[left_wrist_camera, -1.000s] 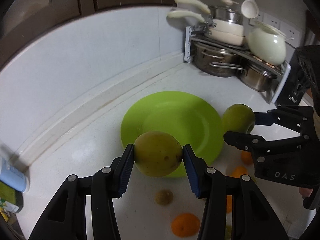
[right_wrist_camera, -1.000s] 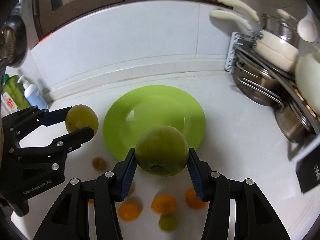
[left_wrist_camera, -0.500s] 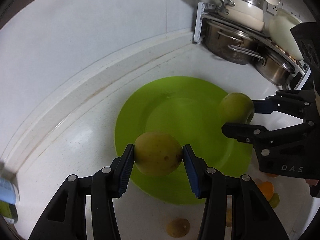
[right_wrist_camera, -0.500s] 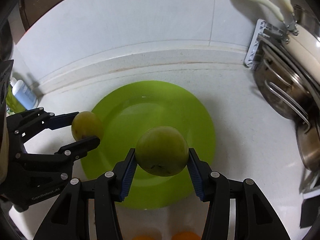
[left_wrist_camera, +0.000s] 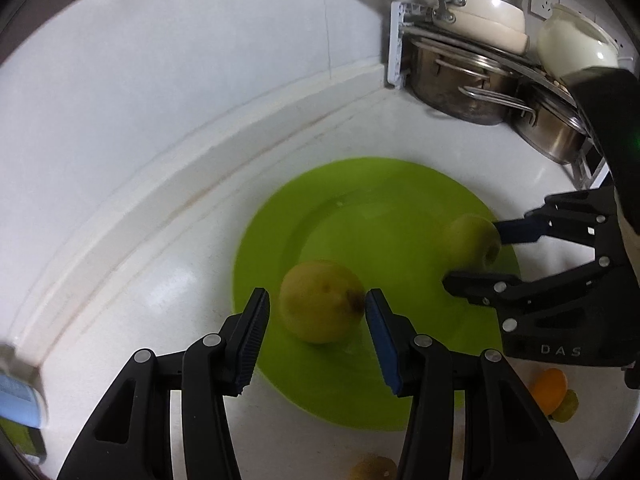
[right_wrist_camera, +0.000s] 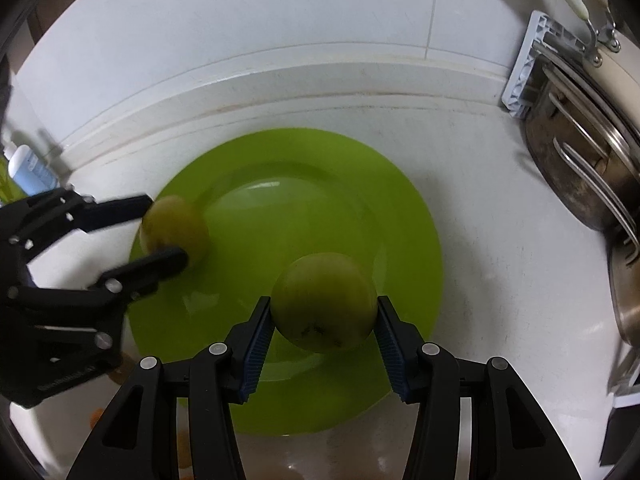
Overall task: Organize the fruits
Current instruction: 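Carry the pear and apple onto the green plate and open both tools, then move the right tool back toward the small green lime on the counter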
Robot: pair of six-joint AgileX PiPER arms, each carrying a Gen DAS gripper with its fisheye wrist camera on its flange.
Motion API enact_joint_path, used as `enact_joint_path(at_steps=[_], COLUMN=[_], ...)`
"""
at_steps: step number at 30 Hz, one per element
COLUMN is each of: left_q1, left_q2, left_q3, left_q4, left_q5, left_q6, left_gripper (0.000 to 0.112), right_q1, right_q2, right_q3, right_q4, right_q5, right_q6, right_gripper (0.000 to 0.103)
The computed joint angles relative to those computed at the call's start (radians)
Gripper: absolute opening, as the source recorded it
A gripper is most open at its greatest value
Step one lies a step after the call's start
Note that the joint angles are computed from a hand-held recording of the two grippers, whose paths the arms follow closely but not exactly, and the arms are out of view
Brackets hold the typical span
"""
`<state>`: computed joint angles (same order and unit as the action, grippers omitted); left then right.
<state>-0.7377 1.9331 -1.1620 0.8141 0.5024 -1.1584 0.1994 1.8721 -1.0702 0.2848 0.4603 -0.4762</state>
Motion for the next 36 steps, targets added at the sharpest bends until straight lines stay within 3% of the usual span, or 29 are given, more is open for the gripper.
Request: enact_joint_path(at_steps=[9,19,27,36], left_q1=[-0.069,-0.27,-0.472,-0.684], left_q2=[-0.118,-0.308,-0.368,-0.35], left_q3=[0.08,0.187,0.194,0.176], left_q4=[0.094,0.199,0.204,0.187], left_q5=[0.051,0.216,0.402,0.581], left_q6=[-0.147,-0.378,-0.506,-0.685], left_gripper=[0.059,0.067,0.07,0.072], right_q1=[0.008,0.052,0.014,-0.099], right_q2=[-0.153,-0.487,-0.729,-0.985], right_q3=[0.117,0.336,0.464,0.586], right_q4=[0.047,0.045,0.082,0.174], right_q5=[-0.048,-0.096,-0.054,0.07], right_q6=[-0.038,0.006,-0.043,-0.195], right_gripper=[0.053,0.053,0.053,0.053])
